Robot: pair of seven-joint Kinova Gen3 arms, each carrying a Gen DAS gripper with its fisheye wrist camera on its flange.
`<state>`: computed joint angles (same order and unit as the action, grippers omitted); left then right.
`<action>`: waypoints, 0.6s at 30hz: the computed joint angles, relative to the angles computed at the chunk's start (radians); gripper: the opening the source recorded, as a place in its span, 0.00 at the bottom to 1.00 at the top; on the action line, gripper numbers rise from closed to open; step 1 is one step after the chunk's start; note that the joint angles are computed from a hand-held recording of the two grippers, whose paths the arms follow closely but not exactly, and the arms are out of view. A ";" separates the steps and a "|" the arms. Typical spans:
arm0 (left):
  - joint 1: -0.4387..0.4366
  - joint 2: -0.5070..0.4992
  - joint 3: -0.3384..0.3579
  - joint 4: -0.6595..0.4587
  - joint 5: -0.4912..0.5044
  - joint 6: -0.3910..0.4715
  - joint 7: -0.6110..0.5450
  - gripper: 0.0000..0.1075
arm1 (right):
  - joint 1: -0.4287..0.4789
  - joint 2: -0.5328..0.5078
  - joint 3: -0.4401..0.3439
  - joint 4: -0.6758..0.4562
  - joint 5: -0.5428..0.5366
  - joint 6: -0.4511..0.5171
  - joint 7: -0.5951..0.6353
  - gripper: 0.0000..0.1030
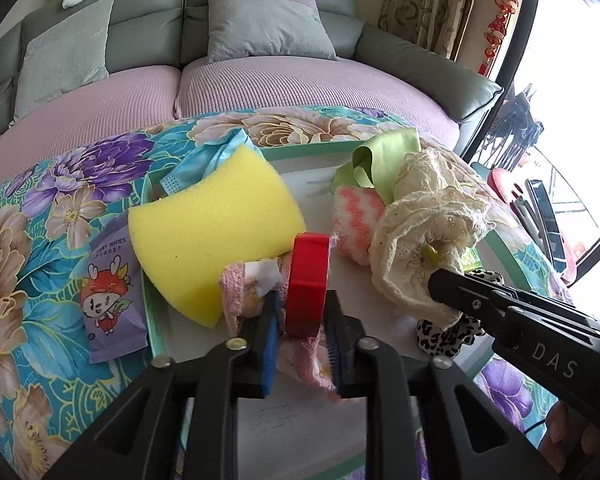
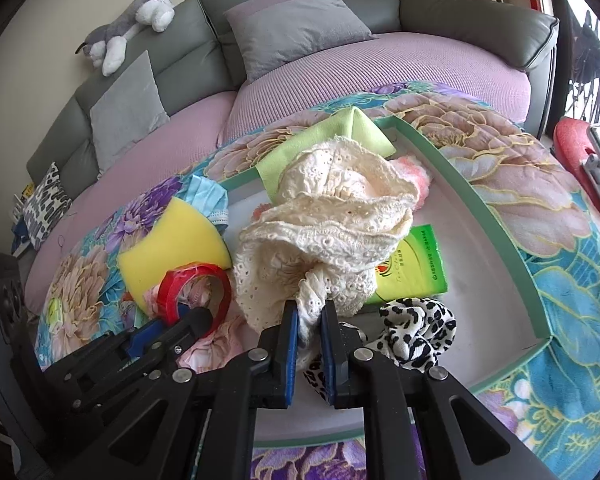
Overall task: Organize soft objects
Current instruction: 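Open both tools to drop the tape roll and scrunchie into the lid, then lift both open tools out of the lid and move toward the packets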
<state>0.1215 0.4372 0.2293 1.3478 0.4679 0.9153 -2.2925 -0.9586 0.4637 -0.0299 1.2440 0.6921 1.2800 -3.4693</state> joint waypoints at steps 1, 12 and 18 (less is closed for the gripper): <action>-0.003 0.001 0.001 -0.005 0.002 0.010 0.000 0.33 | -0.001 0.002 0.000 -0.007 -0.001 0.009 0.006 0.15; -0.007 -0.047 -0.008 0.015 0.001 -0.010 -0.034 0.53 | -0.027 0.022 0.008 -0.090 -0.009 0.114 0.059 0.23; -0.044 -0.085 -0.008 0.033 0.049 -0.041 -0.070 0.55 | -0.060 0.025 0.013 -0.128 0.035 0.161 0.074 0.23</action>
<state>0.0775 0.3522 0.2214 1.3810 0.5174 0.8740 -2.3628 -1.0181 0.4883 -0.0171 1.1165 0.7268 1.4413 -3.3954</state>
